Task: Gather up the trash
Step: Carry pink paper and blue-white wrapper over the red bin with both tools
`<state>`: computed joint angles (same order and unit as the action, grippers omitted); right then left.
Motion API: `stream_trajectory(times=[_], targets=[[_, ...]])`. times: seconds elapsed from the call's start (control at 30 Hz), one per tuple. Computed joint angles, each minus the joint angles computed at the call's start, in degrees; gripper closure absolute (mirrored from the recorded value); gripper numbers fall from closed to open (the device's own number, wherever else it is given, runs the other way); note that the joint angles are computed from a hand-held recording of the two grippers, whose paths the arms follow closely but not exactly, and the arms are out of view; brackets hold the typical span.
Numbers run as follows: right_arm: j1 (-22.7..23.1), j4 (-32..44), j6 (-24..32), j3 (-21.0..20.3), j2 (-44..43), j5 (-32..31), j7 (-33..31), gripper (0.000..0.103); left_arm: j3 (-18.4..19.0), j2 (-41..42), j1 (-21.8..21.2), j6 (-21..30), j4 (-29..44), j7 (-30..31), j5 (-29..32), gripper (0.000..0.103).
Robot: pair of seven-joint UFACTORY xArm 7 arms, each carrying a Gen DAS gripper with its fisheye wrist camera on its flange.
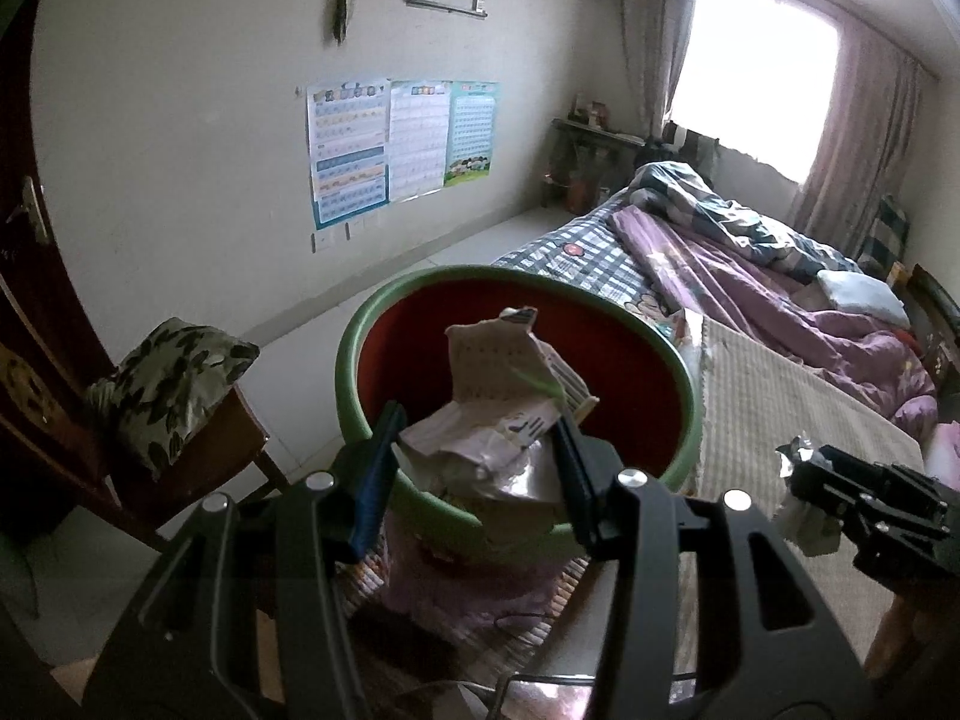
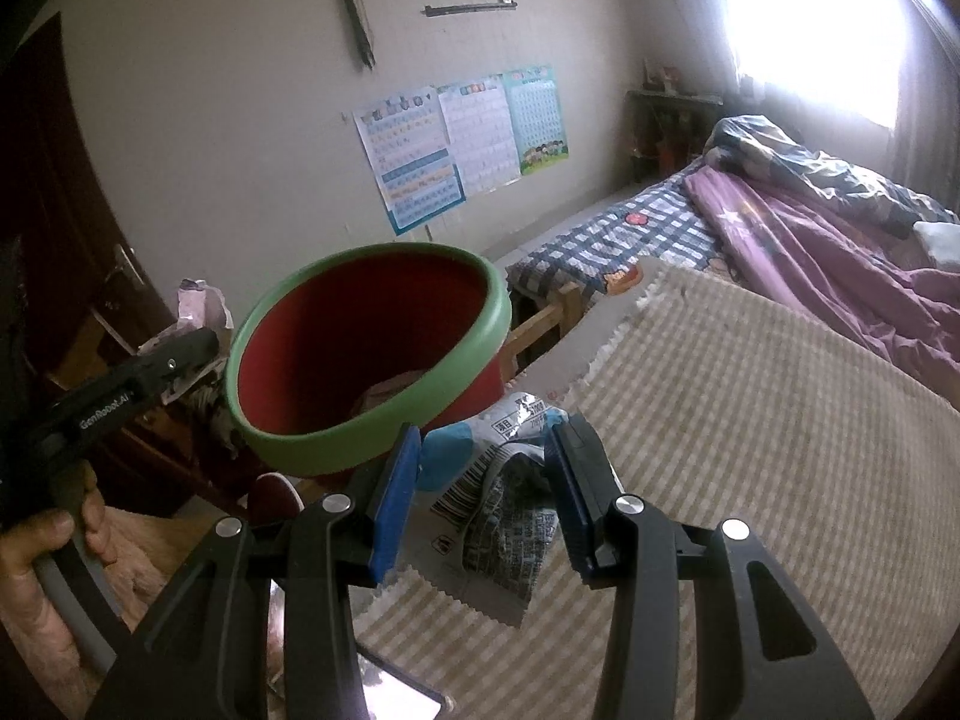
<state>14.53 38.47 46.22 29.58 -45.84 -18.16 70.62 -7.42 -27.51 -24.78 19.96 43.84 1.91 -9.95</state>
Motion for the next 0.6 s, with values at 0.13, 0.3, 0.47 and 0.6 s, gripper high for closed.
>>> stream_trajectory(times=[0.13,0.3,0.47,0.6], targets=[[-0.54,0.48,-0.93,0.14,0.49,-0.68,0.06,0.061,-0.21,0.70,0.25,-0.03,0.58,-0.05,0.51,0.056],[-1.50,1.75,-2.56,0.22,2.53,-1.84,-0.52,0.061,-0.42,1.47,0.54,0.44,1.25,-0.06,1.05,0.057],[-2.34,2.97,-4.30,0.14,4.31,-3.44,-1.54,0.061,-0.42,2.13,0.56,-0.05,1.60,0.18,1.14,0.057],[-3.21,4.11,-6.12,-0.25,6.03,-4.62,-2.32,0.061,-0.09,2.91,0.55,0.12,2.32,0.73,0.95,0.057]])
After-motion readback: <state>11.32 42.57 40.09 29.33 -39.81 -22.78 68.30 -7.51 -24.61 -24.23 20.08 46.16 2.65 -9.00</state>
